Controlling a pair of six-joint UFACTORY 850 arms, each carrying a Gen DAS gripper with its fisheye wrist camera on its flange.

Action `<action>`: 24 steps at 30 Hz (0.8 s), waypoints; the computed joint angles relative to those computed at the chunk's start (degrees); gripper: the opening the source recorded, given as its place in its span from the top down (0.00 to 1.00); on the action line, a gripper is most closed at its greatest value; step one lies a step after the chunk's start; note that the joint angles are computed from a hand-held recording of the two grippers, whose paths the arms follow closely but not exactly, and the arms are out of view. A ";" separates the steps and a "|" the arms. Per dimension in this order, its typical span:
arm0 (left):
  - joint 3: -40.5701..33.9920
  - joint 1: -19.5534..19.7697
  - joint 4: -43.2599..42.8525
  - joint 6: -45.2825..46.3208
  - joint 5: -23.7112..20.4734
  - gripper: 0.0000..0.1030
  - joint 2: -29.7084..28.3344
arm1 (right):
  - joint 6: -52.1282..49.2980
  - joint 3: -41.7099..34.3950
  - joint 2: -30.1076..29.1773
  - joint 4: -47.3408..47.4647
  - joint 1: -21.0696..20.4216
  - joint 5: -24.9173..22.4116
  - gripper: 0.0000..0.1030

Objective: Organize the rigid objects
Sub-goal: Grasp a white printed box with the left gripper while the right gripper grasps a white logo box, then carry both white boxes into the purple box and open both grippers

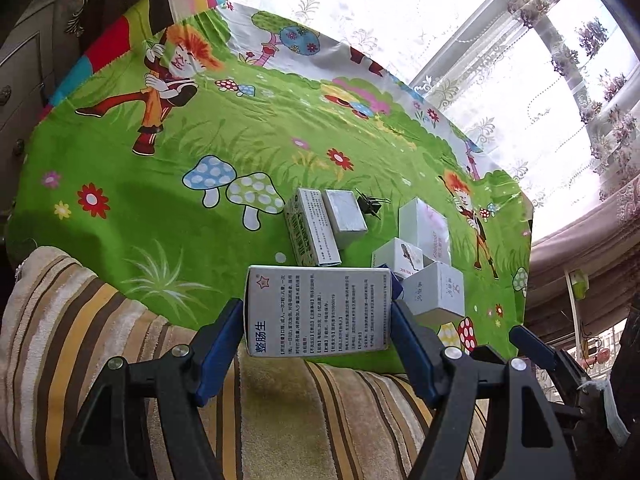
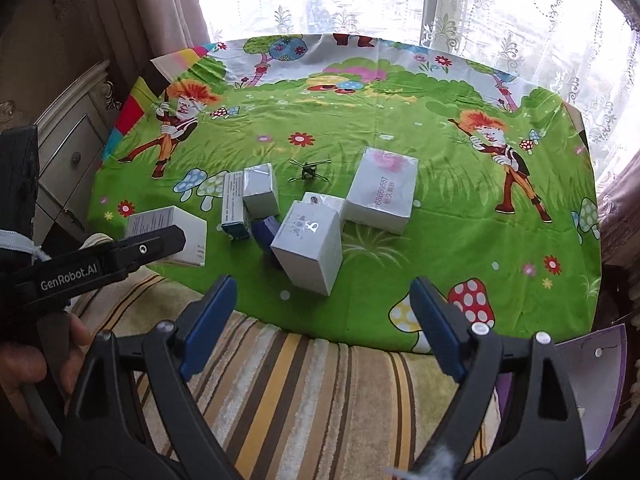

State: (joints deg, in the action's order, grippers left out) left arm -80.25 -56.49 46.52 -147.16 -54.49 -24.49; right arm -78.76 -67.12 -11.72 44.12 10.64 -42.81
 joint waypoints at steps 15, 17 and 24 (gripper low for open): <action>1.31 -0.40 0.54 -2.62 0.52 0.29 0.47 | 11.13 -1.84 -4.12 -5.96 5.65 7.98 0.31; 1.22 -0.36 0.42 -2.32 0.49 0.29 0.40 | 12.81 -2.44 -5.03 -7.91 6.00 7.69 0.41; 0.61 -0.43 0.69 -1.31 0.16 0.29 0.02 | 6.16 -0.78 -3.56 -2.11 4.45 7.29 0.62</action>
State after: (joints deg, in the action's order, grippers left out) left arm -79.64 -56.91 47.21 -148.47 -54.33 -24.47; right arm -72.60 -67.90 -15.27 42.00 15.09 -35.52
